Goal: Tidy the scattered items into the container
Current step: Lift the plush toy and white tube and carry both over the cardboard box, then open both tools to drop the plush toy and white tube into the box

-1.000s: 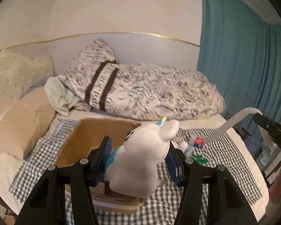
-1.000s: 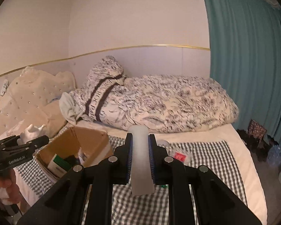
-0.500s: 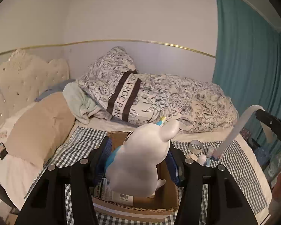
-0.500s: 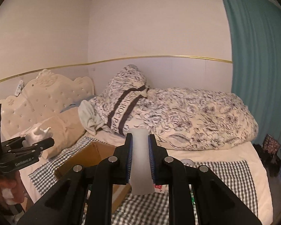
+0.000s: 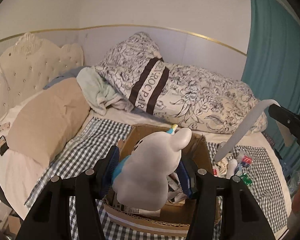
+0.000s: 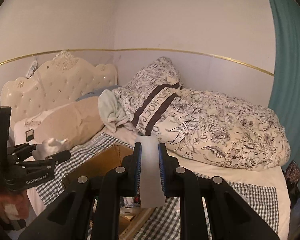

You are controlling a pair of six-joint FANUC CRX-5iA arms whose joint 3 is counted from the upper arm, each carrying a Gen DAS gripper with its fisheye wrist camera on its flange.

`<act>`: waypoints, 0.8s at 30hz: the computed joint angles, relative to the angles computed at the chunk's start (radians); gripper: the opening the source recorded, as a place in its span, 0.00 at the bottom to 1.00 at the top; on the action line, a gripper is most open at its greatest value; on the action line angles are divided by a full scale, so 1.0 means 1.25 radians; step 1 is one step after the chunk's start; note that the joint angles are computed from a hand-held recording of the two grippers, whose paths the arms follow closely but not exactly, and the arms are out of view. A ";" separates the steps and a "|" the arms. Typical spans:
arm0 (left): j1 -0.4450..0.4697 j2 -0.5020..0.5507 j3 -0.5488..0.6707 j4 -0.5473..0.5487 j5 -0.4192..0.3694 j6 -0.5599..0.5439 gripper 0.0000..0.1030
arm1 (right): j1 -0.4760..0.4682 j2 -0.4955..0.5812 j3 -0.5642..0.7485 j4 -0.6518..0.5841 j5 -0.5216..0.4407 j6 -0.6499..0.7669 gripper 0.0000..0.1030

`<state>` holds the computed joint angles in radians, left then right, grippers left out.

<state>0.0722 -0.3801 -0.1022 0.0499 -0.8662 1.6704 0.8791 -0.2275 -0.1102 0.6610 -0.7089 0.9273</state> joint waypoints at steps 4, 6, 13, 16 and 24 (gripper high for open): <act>0.001 0.015 -0.002 0.004 -0.006 -0.006 0.55 | -0.009 0.045 0.043 -0.071 -0.014 0.048 0.15; -0.002 0.029 0.001 0.005 -0.007 -0.010 0.55 | -0.015 0.068 0.068 -0.109 -0.028 0.077 0.15; -0.007 0.097 0.024 0.005 -0.014 -0.012 0.55 | -0.037 0.168 0.163 -0.225 -0.102 0.183 0.16; 0.002 0.133 0.033 0.034 -0.027 -0.023 0.55 | -0.049 0.221 0.214 -0.276 -0.157 0.234 0.16; 0.017 0.225 0.080 0.071 -0.099 -0.010 0.55 | -0.065 0.331 0.299 -0.358 -0.280 0.336 0.17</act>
